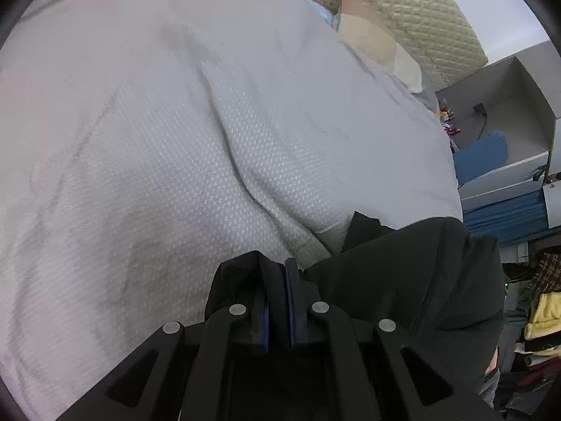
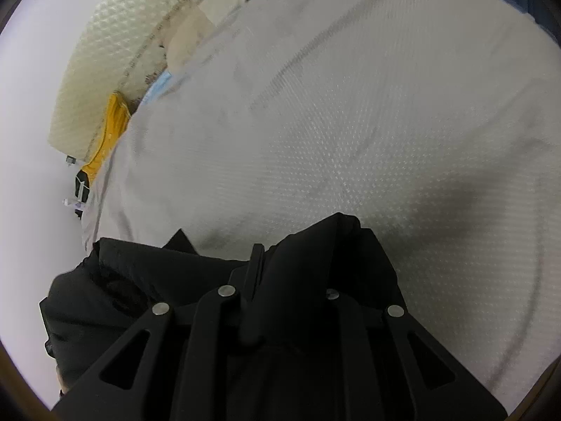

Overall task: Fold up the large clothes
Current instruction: 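Carry the held hem with both grippers over the jacket toward the collar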

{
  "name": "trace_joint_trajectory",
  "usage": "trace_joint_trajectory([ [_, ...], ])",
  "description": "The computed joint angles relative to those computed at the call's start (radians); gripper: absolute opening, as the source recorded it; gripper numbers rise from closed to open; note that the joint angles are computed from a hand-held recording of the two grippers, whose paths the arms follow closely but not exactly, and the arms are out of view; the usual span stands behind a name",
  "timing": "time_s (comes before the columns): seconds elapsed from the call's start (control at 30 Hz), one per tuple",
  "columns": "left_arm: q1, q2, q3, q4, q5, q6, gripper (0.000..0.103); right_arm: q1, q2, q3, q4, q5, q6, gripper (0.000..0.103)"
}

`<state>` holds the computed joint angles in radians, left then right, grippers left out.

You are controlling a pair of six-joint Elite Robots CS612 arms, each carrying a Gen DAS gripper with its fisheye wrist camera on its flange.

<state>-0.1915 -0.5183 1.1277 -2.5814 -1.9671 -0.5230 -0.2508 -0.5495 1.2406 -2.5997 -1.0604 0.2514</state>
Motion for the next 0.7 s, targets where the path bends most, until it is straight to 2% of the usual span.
trace_joint_trajectory([
  [0.07, 0.0, 0.019, -0.015, 0.005, -0.018, -0.01, 0.008, 0.002, 0.014, -0.015, 0.02, 0.003, 0.002, 0.016],
  [0.23, 0.011, 0.029, -0.007, -0.02, -0.08, -0.039, 0.008, -0.021, 0.017, 0.012, -0.018, 0.096, 0.067, 0.018],
  [0.4, 0.027, -0.019, 0.097, -0.123, -0.155, -0.118, 0.008, -0.037, -0.035, 0.097, -0.05, 0.134, 0.109, 0.027],
  [0.47, 0.031, -0.05, 0.144, -0.151, -0.174, -0.126, 0.009, -0.041, -0.064, 0.132, -0.067, 0.141, 0.1, 0.031],
  [0.57, 0.036, -0.098, 0.219, -0.211, -0.2, -0.146, 0.014, -0.046, -0.116, 0.197, -0.106, 0.145, 0.078, 0.042],
  [0.6, 0.037, -0.118, 0.244, -0.219, -0.2, -0.14, 0.02, -0.048, -0.135, 0.219, -0.113, 0.144, 0.072, 0.047],
  [0.67, 0.039, -0.158, 0.294, -0.25, -0.204, -0.144, 0.041, -0.049, -0.171, 0.257, -0.129, 0.128, 0.055, 0.057],
  [0.7, 0.04, -0.174, 0.312, -0.263, -0.201, -0.149, 0.06, -0.049, -0.192, 0.28, -0.142, 0.115, 0.046, 0.061],
])
